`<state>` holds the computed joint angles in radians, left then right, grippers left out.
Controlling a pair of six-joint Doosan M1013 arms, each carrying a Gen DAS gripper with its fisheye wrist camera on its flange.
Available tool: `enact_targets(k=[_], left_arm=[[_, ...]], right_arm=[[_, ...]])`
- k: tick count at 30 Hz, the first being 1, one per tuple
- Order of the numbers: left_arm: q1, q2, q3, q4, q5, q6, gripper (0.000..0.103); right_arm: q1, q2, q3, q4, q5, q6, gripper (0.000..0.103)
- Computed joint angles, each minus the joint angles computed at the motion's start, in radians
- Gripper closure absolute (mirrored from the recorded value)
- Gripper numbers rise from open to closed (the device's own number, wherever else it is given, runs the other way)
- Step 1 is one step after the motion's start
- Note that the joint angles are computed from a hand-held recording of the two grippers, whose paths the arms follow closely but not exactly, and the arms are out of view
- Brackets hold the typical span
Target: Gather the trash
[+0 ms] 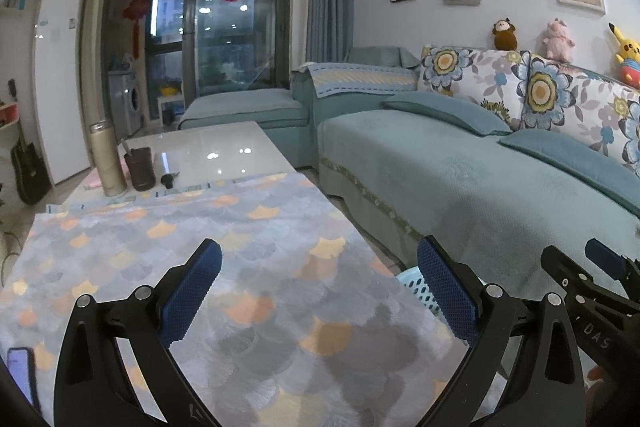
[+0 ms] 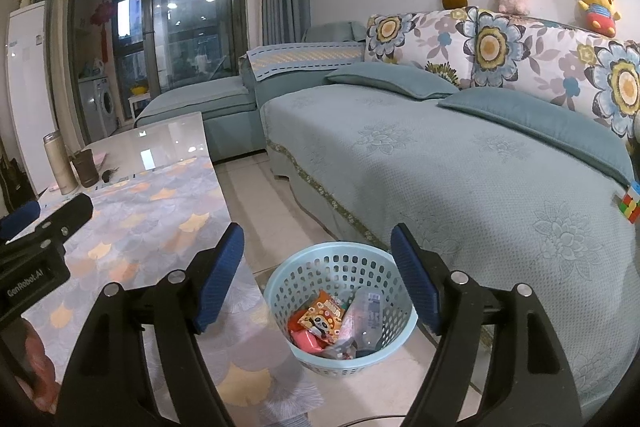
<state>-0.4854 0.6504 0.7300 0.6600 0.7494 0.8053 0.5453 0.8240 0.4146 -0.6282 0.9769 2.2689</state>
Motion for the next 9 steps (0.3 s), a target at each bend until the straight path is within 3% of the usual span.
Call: enact_targets(k=[5,9], left_arm=[[0.012,-0.009,0.006,-0.069,-0.017,0.020,0.008],[0.013,-0.014,0.014,-0.057,-0.033,0.018,0.008]], right_arm=[[0.003,0.001,-0.002,-0.013,0.007,0.010,0.031],[0.008,0.005,-0.009,-0.022,0.013,0.007,0.031]])
